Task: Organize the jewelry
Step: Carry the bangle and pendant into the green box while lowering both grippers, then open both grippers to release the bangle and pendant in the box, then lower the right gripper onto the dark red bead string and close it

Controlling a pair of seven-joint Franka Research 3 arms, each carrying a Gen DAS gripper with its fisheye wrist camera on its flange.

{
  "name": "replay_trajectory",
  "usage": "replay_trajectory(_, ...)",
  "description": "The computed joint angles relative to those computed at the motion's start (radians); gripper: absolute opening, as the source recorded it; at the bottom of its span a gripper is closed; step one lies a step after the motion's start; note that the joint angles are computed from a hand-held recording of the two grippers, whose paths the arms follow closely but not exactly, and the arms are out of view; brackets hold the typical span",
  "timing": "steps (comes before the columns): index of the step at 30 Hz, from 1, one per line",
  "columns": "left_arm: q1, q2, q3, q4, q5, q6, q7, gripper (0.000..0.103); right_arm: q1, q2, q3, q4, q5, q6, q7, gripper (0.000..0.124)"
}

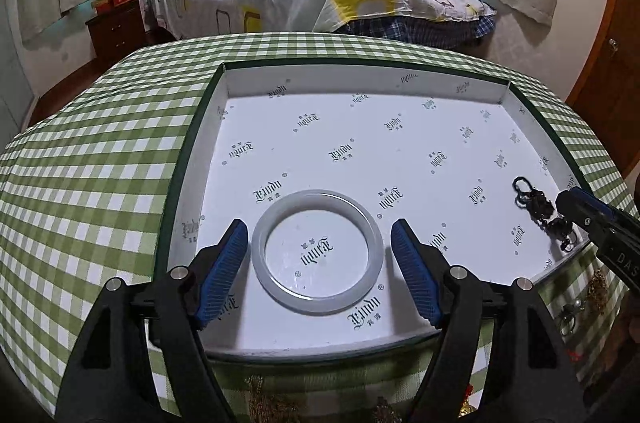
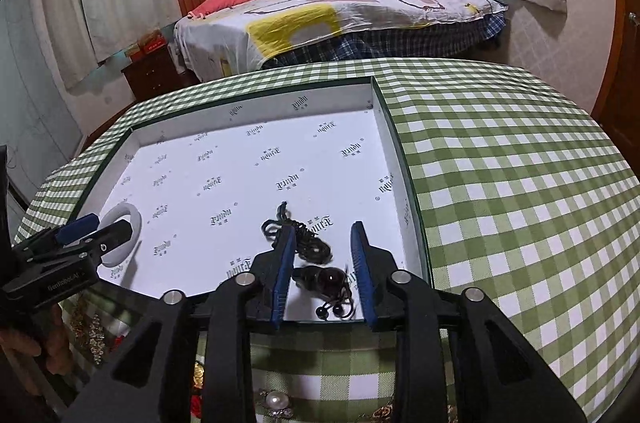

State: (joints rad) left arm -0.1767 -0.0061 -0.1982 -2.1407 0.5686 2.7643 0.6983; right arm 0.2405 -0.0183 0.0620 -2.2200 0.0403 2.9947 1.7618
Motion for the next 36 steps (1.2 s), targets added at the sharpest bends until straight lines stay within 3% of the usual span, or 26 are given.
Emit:
replay_trajectory(8, 0.015, -0.125, -0.019, -0.092, 0.085, -0.003, -0.085, 0.074, -0.038, -0.097, 0.041, -0.089, -0.109, 0.035, 0.104, 0.038)
replay_trajectory(20, 0.006, -0.393, -0.028, -0.324, -0.069, -0.065, 0.013, 0.074, -0.044, -0.272, 0.140, -0.246, -0.060, 0.016, 0.101, 0.038)
replay_trajectory(36, 0.014, -0.648, -0.018, -0.512, -0.176, -0.175, 0.089, 0.074, -0.065, -0.348, 0.248, -0.303, -0.122, -0.029, 0.190, 0.038)
